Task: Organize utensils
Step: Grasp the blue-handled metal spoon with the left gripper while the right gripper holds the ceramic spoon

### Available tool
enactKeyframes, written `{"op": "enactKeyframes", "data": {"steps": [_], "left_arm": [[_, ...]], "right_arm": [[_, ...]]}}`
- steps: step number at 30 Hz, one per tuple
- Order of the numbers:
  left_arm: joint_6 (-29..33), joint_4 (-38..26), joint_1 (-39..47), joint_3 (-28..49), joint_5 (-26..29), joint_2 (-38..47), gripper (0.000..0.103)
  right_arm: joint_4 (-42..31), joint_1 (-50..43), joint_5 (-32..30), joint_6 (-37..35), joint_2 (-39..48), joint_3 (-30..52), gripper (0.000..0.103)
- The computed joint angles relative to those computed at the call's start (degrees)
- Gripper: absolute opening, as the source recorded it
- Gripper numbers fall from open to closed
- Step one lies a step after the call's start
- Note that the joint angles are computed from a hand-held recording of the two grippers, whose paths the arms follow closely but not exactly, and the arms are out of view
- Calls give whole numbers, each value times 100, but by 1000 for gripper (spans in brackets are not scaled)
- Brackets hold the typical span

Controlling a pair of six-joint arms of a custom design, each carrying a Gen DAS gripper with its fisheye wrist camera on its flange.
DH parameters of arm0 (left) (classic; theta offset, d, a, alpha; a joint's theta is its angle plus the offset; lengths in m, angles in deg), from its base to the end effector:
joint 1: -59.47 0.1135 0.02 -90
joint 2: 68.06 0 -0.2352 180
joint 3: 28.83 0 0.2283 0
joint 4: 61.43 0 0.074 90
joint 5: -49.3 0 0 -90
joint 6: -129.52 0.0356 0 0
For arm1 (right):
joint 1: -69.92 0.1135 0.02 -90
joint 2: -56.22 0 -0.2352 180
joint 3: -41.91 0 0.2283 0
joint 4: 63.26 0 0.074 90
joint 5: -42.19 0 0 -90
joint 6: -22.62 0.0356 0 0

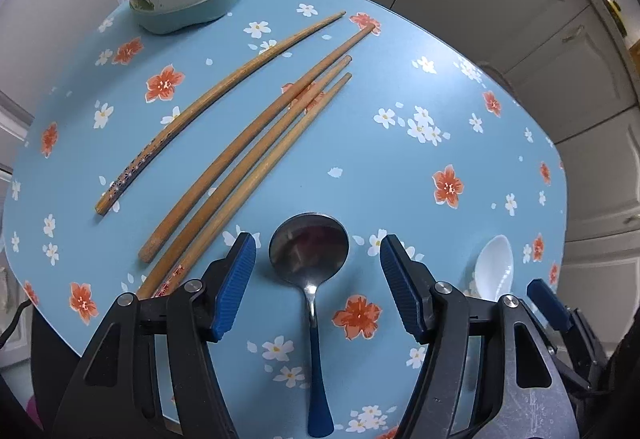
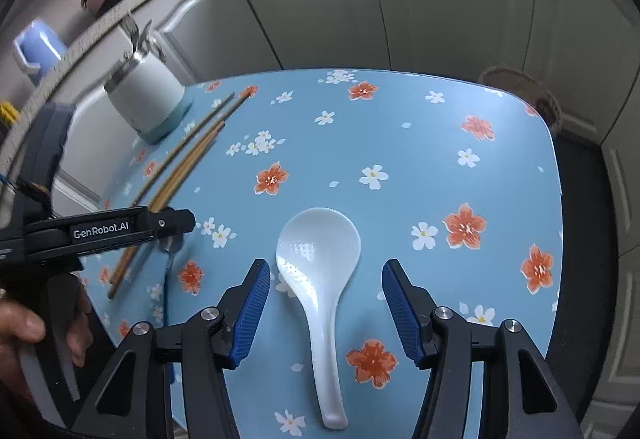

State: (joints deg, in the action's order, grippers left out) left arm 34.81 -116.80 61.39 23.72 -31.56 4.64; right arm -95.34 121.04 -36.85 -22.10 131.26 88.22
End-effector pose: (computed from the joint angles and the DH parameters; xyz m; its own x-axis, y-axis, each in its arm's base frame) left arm 0.1918 0.0008 0.1537 -0.9650 -0.1135 -0.2366 -0.0729 0.9821 -0.1738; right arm 0.1387 0.1613 0.1359 -0.8873 0.0110 -0.4611 -0.1074 0.9673 0.2298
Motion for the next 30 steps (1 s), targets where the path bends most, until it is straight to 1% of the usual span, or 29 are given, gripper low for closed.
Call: {"op": "enactKeyframes", "data": {"steps": [5, 8, 11, 15, 16, 17, 18, 19, 23, 24, 26, 30], "left_arm": [[-280, 173, -263, -49, -268, 37, 65], [-357, 260, -388, -70, -458, 63, 65], [-542, 399, -645, -99, -670, 133, 65], [-580, 526, -748, -193, -754, 66, 65], [-562, 562, -764, -239, -754, 20, 64], [-658, 685, -893, -248, -780, 106, 60], [-619, 721, -912, -293, -776, 43, 55], [-637, 770, -967, -343, -772, -1, 39], [-427, 795, -730, -365, -435, -29, 40], [-369, 840, -640, -399, -334, -48, 40], [-251, 935, -530, -431, -274, 0, 39], [-86, 880, -375, -384, -100, 32, 39]], "right_arm": [[-71, 74, 238, -277, 733, 510, 58], [-52, -28, 187, -391, 1055, 667, 58], [-44, -121, 157, -421, 1315, 773, 59], [-67, -124, 247, -556, 1412, 838, 57], [-92, -109, 301, -591, 1440, 863, 50], [-146, -77, 395, -621, 1478, 910, 45], [-129, -75, 427, -668, 1471, 903, 37], [-47, -122, 353, -698, 1418, 844, 29], [117, -251, 187, -704, 1209, 633, 22], [192, -273, 150, -679, 1138, 555, 19], [314, -335, -1, -650, 1008, 408, 18], [392, -336, -98, -588, 705, 195, 11]]}}
